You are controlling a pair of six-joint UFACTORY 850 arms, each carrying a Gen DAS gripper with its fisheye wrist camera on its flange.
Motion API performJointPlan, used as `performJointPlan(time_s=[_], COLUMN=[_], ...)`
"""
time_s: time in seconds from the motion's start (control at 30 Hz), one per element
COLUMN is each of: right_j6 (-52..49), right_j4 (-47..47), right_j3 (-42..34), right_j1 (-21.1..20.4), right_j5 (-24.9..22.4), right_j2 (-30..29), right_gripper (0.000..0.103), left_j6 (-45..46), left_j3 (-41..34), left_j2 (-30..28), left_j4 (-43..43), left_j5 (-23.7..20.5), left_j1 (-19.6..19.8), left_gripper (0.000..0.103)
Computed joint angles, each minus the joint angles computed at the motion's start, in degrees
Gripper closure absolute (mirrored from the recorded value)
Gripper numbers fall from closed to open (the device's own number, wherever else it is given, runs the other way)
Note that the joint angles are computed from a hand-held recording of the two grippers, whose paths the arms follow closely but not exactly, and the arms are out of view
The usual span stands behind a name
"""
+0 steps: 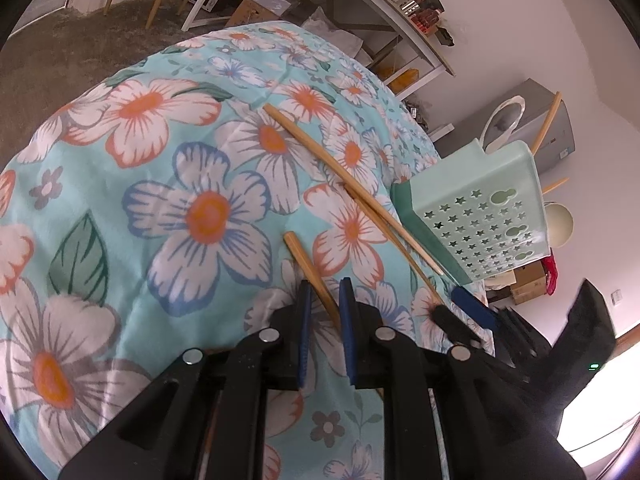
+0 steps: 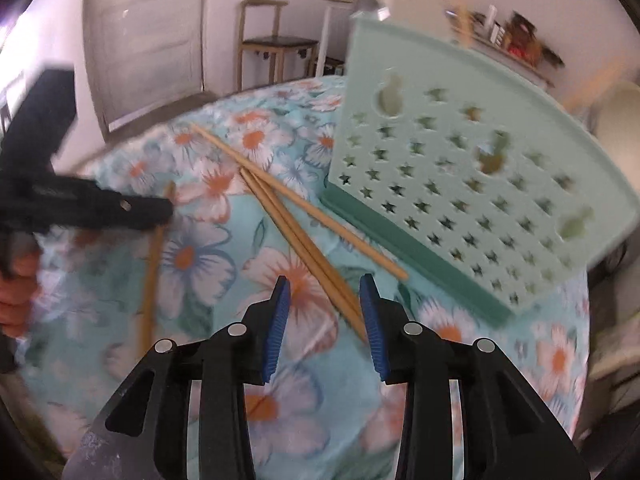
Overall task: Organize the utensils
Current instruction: 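Move the right tool to the chopsticks and grasp one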
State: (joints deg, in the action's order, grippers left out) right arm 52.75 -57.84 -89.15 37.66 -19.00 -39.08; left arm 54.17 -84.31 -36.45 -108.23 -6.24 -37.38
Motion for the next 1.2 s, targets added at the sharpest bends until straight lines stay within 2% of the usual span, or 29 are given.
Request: performJointPlan(time_s=[0.07, 0.13, 0.33, 0.5, 0.57, 0.6, 0.67, 0.77, 0.83, 0.9, 1.07, 1.2], right_j6=[0.98, -0.48, 1.36, 1.47, -0.32, 0.3, -0.57, -2.96, -5.37, -10.62, -14.02, -9.24], right_j4=[-2.47, -1.29, -0.3, 0.1, 1.11, -0.35, -1.44, -0.06, 4.04, 11.94, 17.33, 11.86], right_j3=[-0.86, -1.4, 1.7, 2.61, 2.27, 1.59, -0.23, -3.4, -4.72, -4.96, -2.95, -1.79], right_j1=[0.26, 0.35, -0.09, 0.21, 0.32, 0.56, 1.03, 1.17, 0.76, -0.1, -0.7, 0.11], right_j5=[-0.36, 0.06, 3.8, 1.64, 1.0, 0.17, -1.17, -2.91, -1.76, 0.64, 2.3, 1.23], right_j2=[-0.92, -0.97, 2.37, 3.08, 2.66, 1.96, 0.27, -2.54, -3.15, -2.75, -1.23, -0.32], right_gripper=[0.083, 0.103, 0.103, 0.102, 0.094, 0.083, 0.076, 0.077, 0.093, 0.103, 0.103, 0.103], left_j6=[1.4, 3.29, 6.75, 10.34, 11.35, 11.4, 10.84, 10.68, 10.64, 11.22, 12.69, 14.02], left_j3=[0.05, 0.17, 0.36, 0.74, 0.86, 0.86, 0.97, 1.1, 1.11, 1.21, 1.39, 1.64], left_j2=[-0.04, -0.03, 0.01, 0.17, 0.22, 0.22, 0.28, 0.35, 0.35, 0.37, 0.38, 0.46], left_j4=[-1.54, -3.44, -6.92, -10.28, -11.28, -11.36, -10.99, -11.02, -10.95, -11.53, -12.97, -14.38], left_j5=[-0.3, -0.51, -0.63, -0.94, -1.06, -1.12, -1.37, -1.64, -1.76, -2.04, -2.42, -2.86], left_j1=[0.05, 0.09, 0.13, 0.15, 0.16, 0.18, 0.25, 0.31, 0.34, 0.38, 0.47, 0.54], left_gripper=[0.089, 0.089, 0.089, 0.089, 0.089, 0.089, 0.089, 0.089, 0.089, 0.089, 0.089, 0.089])
